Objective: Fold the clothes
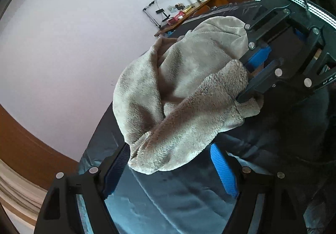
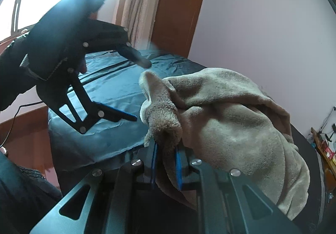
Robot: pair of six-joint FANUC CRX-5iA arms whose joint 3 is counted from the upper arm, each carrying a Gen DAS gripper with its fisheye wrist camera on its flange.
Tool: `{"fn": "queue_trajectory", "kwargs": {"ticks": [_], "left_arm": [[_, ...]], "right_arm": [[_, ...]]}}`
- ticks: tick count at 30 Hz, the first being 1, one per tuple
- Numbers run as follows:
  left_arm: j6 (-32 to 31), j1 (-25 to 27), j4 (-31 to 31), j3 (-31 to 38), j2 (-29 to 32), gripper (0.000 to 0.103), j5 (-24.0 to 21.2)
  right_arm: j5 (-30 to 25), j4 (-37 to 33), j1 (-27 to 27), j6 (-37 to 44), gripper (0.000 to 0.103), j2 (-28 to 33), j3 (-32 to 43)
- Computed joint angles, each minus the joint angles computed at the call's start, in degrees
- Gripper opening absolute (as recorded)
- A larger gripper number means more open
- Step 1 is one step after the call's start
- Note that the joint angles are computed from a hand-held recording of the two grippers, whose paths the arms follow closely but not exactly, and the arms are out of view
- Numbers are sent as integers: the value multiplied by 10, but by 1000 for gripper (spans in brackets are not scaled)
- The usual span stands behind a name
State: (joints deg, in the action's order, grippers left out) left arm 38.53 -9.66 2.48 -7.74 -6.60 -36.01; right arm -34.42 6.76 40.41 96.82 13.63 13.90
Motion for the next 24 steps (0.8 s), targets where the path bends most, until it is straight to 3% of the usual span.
{"fn": "queue_trajectory", "kwargs": {"ticks": [6,10,12,14,16,17,19,20,21,24], "left_arm": [[-28,-17,-23,26,29,81,-26],[-32,-16,-7,62,65,81,-71],[-25,-8,22,69,75,71,-82],[-9,-1,45,74,84,38,-91],[21,8,63,69,82,35,-83],[36,13,75,61,77,34,-72],[70,25,97,45,68,33,-51],[94,34,109,37,62,33,-36],[112,43,122,30,55,33,-21],[142,66,165,5,35,33,27]], "right_arm": [[-3,-28,4,50,16,-5,4],[-2,-42,9,75,16,-12,1],[1,-37,10,67,16,-16,-5],[4,-38,9,62,16,-18,-8],[13,-39,6,56,17,-20,-13],[19,-41,4,53,19,-22,-16],[37,-38,-2,34,37,-29,-24],[48,-30,-4,17,53,-33,-32],[59,-20,-8,-3,63,-38,-40],[84,40,-21,-77,64,-51,-69]]}}
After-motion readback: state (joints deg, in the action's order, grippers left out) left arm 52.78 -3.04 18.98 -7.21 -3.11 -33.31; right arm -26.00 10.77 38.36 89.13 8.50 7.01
